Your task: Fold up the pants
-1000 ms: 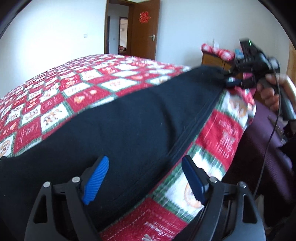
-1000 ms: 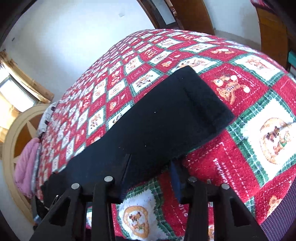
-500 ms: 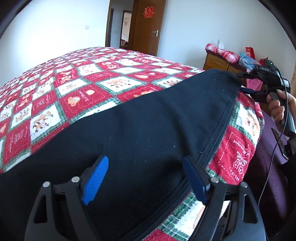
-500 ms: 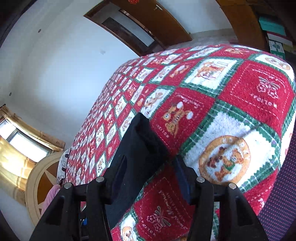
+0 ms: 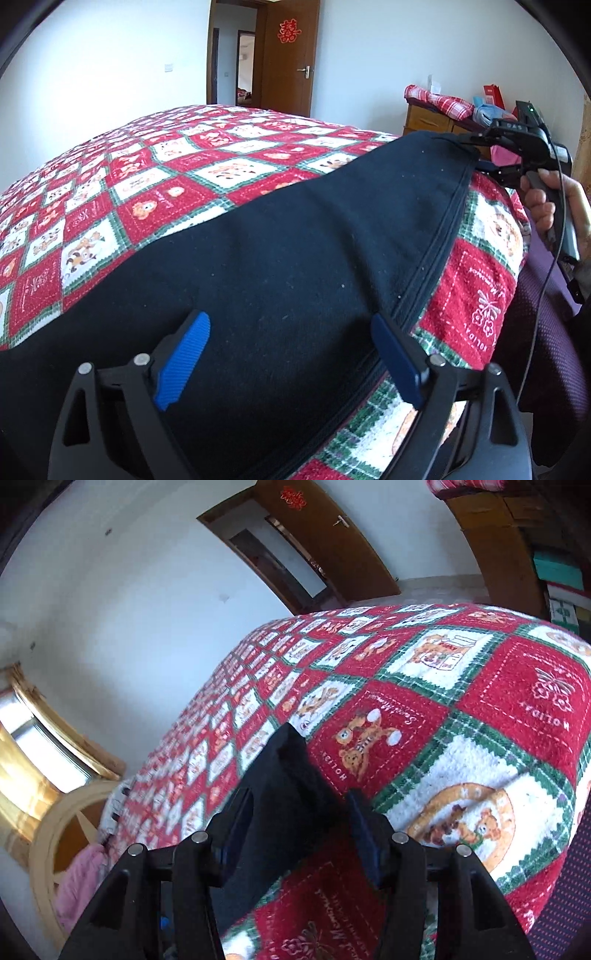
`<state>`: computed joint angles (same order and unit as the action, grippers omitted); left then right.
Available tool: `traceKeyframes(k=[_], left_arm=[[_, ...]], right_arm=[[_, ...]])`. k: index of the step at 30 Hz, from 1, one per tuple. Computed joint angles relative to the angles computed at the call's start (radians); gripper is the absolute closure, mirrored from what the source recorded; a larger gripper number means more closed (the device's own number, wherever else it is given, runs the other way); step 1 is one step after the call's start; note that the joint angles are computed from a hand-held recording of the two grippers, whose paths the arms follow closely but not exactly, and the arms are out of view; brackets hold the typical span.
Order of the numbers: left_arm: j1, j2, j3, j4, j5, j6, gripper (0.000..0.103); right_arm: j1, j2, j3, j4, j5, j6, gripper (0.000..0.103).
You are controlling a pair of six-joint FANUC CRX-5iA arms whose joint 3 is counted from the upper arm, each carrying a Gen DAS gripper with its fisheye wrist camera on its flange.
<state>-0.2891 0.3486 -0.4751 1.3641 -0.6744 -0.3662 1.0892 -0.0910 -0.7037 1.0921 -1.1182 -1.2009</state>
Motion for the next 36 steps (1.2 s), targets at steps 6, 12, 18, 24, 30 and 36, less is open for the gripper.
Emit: traceKeyframes(k=[6, 12, 18, 24, 30, 36], left_arm=[[0.002, 0.000, 0.001, -0.006, -0.007, 0.011, 0.009], [0.024, 0.001, 0.011, -0.038, -0.040, 0.049, 0.009], [0.109, 0.007, 0.036, -0.074, -0.129, 0.128, 0.009], [0.168, 0.015, 0.052, -0.072, -0.131, 0.163, 0.009], [0.225, 0.022, 0.065, -0.040, -0.109, 0.178, 0.009], [0.266, 0.054, 0.086, -0.036, -0.069, 0.243, 0.009]], right_arm=[[-0.022, 0.020, -0.014, 0.115, 0.034, -0.043, 0.089], [-0.012, 0.042, 0.010, 0.215, -0.024, -0.041, 0.092], [-0.038, 0.141, 0.170, 0.311, 0.016, 0.203, 0.092], [-0.075, 0.299, 0.366, 0.304, 0.213, 0.424, 0.092], [-0.124, 0.446, 0.530, 0.239, 0.416, 0.587, 0.093], [-0.146, 0.574, 0.662, 0.130, 0.546, 0.722, 0.093]])
